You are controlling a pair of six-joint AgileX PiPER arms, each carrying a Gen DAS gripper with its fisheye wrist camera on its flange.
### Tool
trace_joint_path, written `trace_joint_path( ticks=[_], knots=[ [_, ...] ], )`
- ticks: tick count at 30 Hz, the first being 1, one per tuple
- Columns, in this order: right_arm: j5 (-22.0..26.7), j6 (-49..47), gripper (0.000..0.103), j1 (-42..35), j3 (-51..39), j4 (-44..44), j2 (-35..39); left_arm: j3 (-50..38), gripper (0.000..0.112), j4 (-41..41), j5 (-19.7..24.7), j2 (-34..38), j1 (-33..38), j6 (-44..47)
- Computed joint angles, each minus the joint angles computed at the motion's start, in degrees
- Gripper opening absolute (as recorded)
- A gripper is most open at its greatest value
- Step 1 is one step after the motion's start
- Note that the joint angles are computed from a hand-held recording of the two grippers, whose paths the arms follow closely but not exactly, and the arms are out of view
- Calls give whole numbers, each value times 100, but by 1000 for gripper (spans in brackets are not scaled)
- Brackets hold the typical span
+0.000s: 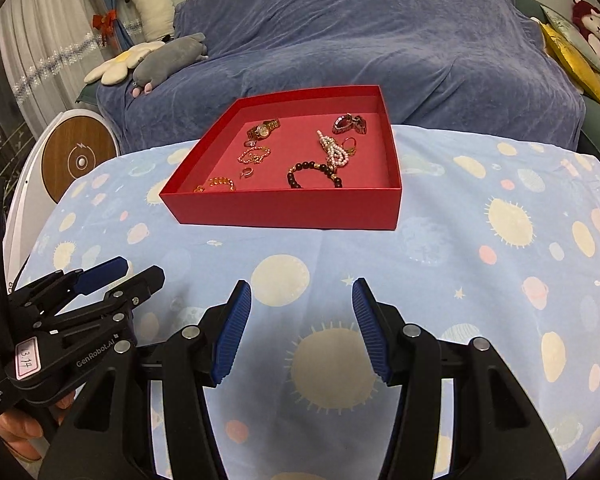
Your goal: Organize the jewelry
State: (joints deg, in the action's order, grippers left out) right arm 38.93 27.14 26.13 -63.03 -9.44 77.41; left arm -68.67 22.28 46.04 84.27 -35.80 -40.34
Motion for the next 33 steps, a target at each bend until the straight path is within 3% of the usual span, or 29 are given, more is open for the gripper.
trace_joint_path(
  ticks=[15, 29, 33],
  knots=[
    [13, 241, 51, 284, -98, -382, 216, -401, 49, 229, 115, 225, -182, -152],
    [-106, 221, 51, 185, 1, -364, 380, -337, 49, -267, 44, 338, 73, 80],
    [-101, 395, 57, 230, 11, -517, 330, -375, 49, -135, 94, 355, -50, -26]
  ],
)
